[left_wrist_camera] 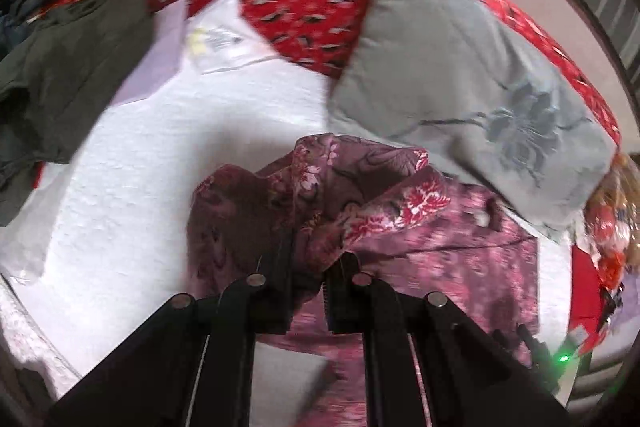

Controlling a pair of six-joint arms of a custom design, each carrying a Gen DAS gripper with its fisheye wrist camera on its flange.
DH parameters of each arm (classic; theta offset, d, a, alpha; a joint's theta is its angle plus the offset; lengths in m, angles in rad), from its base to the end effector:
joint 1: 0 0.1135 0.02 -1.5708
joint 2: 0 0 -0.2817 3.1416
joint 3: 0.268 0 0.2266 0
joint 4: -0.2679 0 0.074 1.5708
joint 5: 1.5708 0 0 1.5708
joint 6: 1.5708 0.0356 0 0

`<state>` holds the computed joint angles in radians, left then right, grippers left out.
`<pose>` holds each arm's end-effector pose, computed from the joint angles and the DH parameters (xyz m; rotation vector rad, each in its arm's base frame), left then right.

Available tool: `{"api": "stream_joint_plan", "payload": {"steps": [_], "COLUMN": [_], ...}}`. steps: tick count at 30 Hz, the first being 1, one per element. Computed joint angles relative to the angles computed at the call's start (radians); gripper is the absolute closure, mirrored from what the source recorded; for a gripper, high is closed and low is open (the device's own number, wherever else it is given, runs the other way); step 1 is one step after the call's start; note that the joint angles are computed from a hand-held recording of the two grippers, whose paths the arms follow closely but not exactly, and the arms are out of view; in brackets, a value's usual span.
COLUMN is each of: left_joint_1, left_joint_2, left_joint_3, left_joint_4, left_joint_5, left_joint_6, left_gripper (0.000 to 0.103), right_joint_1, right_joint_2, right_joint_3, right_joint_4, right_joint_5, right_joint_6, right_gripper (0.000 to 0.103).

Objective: Fold small clothes

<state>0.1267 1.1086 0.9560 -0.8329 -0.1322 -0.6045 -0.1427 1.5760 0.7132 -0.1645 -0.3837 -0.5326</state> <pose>0.1778 0.0274 0.3006 -0.9564 2.3566 -0.0178 0.2637 -0.0244 0.1766 -0.6166 2.4248 0.2272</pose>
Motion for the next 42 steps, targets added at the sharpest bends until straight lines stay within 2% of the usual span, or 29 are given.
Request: {"api": "stream_joint_plan", "payload": {"steps": [4,7,12,18,21,24,27,30,31,32,34,36,40,42], "left_joint_1": [-0.213,-0.345,-0.502,-0.593,-0.626,-0.65,-0.671,-0.73,-0.752,-0.746,-0.704,-0.635,-0.519,-0.485], "left_joint_2": [0.088,0.181,0.376,0.628,0.707,0.658,0.493,0.243,0.143,0.08,-0.013,-0.065,-0.112,-0.123], "left_joint_3": [0.061,0.112,0.175,0.175,0.174,0.145,0.032,-0.14,-0.211,-0.257,-0.339,-0.407,-0.495,-0.509], "left_joint_4": [0.02,0.05,0.147,0.306,0.331,0.343,0.382,0.404,0.401,0.394,0.394,0.402,0.473,0.482], "left_joint_5": [-0.059,-0.086,-0.059,0.051,0.046,0.026,0.036,-0.072,-0.121,-0.129,-0.104,-0.061,0.028,0.054], "left_joint_6": [-0.157,-0.243,-0.336,-0.433,-0.467,-0.444,-0.433,-0.484,-0.529,-0.549,-0.574,-0.592,-0.607,-0.598], "left_gripper": [0.094,0.094,0.094,0.094,0.094,0.087,0.076,0.051,0.05,0.05,0.05,0.05,0.05,0.05], "right_joint_1": [-0.119,-0.147,-0.159,-0.167,-0.169,-0.171,-0.163,-0.177,-0.198,-0.216,-0.227,-0.194,-0.065,-0.022], "right_joint_2": [0.042,0.046,0.069,0.082,0.091,0.091,0.091,0.108,0.122,0.136,0.166,0.208,0.257,0.247], "right_joint_3": [-0.047,-0.059,-0.039,-0.024,-0.012,-0.012,0.017,0.111,0.158,0.198,0.268,0.327,0.348,0.325], "right_joint_4": [0.053,0.054,0.038,0.017,0.002,0.0,-0.049,-0.186,-0.255,-0.311,-0.406,-0.481,-0.46,-0.415], "right_joint_5": [-0.063,-0.102,-0.128,-0.14,-0.143,-0.147,-0.129,-0.151,-0.2,-0.252,-0.344,-0.389,-0.382,-0.393], "right_joint_6": [-0.177,-0.19,-0.198,-0.203,-0.21,-0.212,-0.22,-0.18,-0.147,-0.115,-0.045,0.006,0.157,0.193], "right_gripper": [0.001,0.0,0.0,0.0,0.0,0.0,0.0,0.0,0.0,0.0,0.0,0.0,0.002,0.017]}}
